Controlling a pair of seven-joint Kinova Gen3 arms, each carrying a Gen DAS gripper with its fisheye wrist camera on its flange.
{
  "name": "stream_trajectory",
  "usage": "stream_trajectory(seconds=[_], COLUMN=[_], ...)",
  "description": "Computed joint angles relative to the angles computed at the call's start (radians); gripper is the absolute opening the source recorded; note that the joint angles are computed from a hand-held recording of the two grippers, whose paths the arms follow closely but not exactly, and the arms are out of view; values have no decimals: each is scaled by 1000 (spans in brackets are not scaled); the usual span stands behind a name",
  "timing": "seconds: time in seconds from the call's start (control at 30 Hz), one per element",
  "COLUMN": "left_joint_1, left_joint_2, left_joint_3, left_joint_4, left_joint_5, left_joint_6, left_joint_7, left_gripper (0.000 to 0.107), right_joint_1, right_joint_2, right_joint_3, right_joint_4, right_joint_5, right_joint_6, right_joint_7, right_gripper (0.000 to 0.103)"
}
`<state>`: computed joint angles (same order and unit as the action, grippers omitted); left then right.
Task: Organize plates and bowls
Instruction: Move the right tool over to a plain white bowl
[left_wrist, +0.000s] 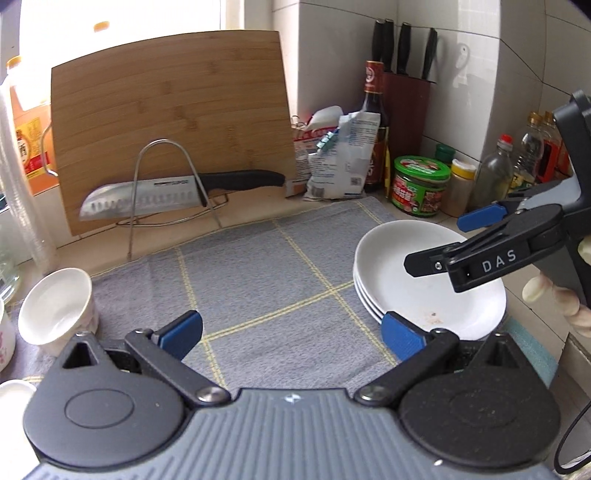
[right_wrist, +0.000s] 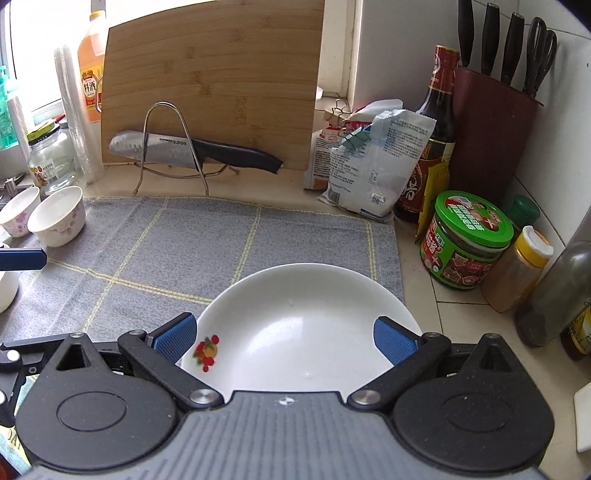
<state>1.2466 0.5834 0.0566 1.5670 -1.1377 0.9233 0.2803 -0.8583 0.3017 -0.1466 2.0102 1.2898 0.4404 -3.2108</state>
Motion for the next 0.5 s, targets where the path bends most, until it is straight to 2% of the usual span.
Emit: stream_trajectory(seconds=[0.07,0.17,0.27,0.33,0.5], left_joint_1=[10,9,-9,-33,-102], left_joint_2=[-27,-70,-140,-202,-332], left_joint_3=[-5,11,44,77,164], left_joint_4=[50,129,243,324,486], left_joint_5=[-17,-57,-114,-133,-118], left_joint_6=[-5,-14,-54,-90,-148], left_joint_7=[38,85,134,137,71], left_gripper=[102,102,102,102,102], right_joint_1=[-16,-84,-199,-212,-307], right_joint_2=[4,30,76,106,179], right_joint_3=[-26,-53,-28,-68,-58], right_joint_4=[-9,-29,-90,-139,-248], right_joint_5=[16,68,22,-20,-73], right_joint_6=[37,155,267,315,359], right_joint_7=[-20,-90,-84,-62,-47], right_gripper=[103,103,103,103,103])
